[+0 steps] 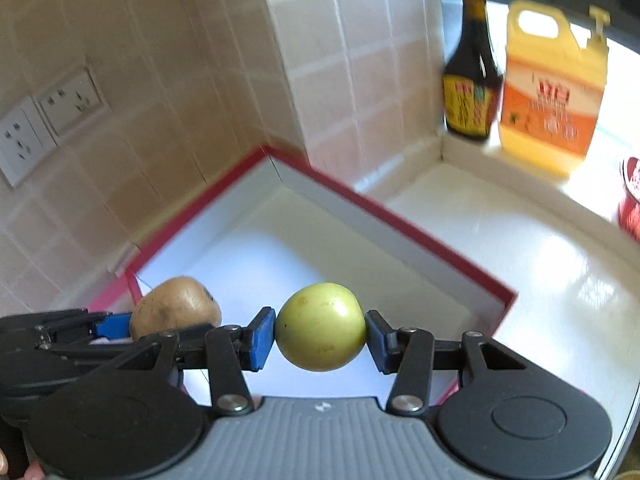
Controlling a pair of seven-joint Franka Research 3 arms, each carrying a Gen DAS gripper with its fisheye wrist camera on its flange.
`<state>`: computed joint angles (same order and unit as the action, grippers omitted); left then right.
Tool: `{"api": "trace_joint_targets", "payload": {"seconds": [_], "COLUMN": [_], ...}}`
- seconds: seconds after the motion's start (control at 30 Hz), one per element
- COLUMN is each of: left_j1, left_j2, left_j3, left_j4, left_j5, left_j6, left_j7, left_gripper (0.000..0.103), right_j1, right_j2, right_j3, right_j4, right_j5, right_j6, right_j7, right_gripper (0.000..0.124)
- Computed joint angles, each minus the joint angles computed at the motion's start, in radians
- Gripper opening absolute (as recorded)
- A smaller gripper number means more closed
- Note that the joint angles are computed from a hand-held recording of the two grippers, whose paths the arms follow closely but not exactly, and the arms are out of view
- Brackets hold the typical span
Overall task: Organize fruits
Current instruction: 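Carry kiwi and green fruit into the red box and release both, then grasp a tangerine with the left tool while the right tool grasps another tangerine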
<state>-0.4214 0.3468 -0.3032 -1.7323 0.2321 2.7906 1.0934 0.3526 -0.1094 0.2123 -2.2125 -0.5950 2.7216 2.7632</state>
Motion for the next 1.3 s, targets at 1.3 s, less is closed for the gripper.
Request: {"api": "trace_joint_targets", "payload": {"seconds": [1.3], "left_j1": [0.150], "left_j2": [-1.021], "left_j3": [0.063], "left_j4": [-0.867], "left_j5": [0.137], "left_j6": [-0.024], "left_j7": [-0.249], "left_gripper": [0.079], "right_j1": [0.156], "right_j2": [0.040], "right_j3": [0.088], "right_j4": [0.166], "right_j5": [0.172], "right_j6": [0.056], "right_j7": [-0.294], "right_gripper": [0.061]}}
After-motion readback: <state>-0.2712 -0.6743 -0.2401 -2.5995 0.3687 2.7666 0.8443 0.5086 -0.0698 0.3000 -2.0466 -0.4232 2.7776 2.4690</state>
